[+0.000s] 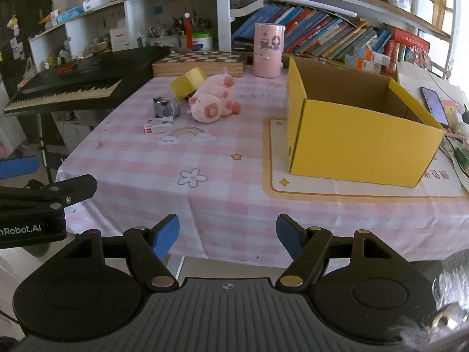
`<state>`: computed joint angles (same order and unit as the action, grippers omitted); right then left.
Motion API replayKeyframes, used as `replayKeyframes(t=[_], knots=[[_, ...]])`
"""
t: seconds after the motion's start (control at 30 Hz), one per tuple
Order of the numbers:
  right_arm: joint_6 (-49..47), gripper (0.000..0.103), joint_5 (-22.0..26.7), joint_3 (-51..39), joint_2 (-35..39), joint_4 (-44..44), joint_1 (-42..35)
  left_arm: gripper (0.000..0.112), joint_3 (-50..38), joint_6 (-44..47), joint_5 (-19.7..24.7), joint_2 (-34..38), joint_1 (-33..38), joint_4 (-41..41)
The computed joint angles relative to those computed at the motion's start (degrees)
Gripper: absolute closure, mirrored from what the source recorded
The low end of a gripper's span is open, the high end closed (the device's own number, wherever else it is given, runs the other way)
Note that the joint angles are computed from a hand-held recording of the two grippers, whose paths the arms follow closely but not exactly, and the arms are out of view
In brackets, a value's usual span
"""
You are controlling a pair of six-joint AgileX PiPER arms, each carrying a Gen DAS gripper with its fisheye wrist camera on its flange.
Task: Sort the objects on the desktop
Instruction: 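Move the left gripper toward the small white box beside the grey toy car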
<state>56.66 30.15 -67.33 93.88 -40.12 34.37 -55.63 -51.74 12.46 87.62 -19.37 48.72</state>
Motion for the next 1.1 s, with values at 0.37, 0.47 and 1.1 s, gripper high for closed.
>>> replayKeyframes(t=[0.37,0.47,1.1], knots=[[-1.6,0.032,1.1,-3.5,2.3,1.1,1.8,0.016,1.2,3.1,-1.1,-1.3,2.7,-3.2],[-2.4,0.032,1.3,-4.3,2.7,1.6,1.9,0.016,1.0,4.1,-1.1,-1.1,3.1,-4.3],[-16.2,0.032,0.1,-13.4,10.2,11.5,-2.4,0.016,-6.4,9.8,0.7,6.0,4.9,-10.2]])
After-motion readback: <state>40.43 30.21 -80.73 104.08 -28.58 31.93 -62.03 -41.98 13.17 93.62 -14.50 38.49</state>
